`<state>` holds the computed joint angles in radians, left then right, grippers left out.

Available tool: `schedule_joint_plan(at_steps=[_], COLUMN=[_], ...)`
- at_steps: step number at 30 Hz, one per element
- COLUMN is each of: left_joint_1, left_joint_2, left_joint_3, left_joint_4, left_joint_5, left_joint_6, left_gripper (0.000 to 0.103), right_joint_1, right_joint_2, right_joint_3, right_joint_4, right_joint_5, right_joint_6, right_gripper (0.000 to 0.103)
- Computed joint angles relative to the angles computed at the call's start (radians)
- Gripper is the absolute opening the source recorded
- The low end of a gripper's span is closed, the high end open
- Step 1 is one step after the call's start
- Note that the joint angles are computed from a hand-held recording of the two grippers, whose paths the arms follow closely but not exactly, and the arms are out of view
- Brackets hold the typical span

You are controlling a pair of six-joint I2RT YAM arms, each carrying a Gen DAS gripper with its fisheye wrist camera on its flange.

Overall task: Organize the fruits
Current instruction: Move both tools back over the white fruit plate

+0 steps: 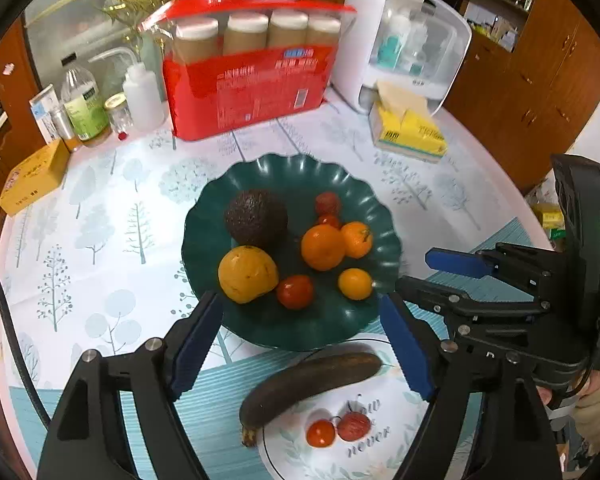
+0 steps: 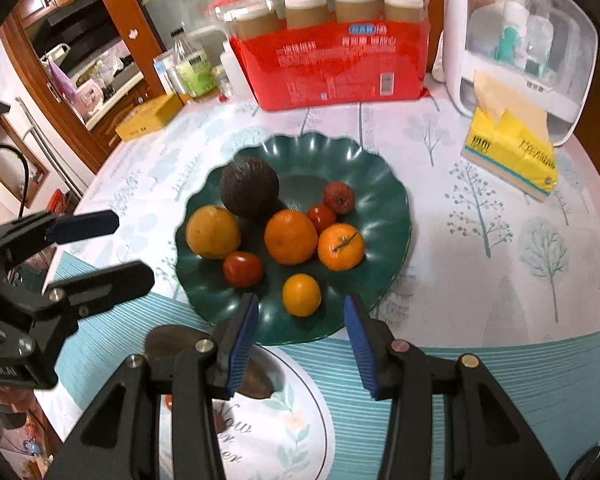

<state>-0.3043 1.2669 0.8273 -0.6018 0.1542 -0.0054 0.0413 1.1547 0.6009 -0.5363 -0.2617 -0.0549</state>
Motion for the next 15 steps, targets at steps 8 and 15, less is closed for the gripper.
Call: schedule_joint_plan(at_steps=[8,15], left_joint_1=[-0.052,-0.157], left_joint_2=[-0.213,-0.419], left_joint_3=[-0.039,-0.104], left_joint_4=[-0.094,-0.166], left_joint_5=[-0.023,-0.186], left_joint_6=[-0.080,-0.198], left_gripper=[0.083,0.084], right_joint_1=[0.001,0.012], right_joint_2=[-0.212,-0.358], right_joint_3=[0.037,0.037], right_joint_4=[-0.166,-0.277], right_joint_5=[-0.022,-0.045], right_joint_6=[-0.008,-0.015], right_gripper=[0.045,0.045])
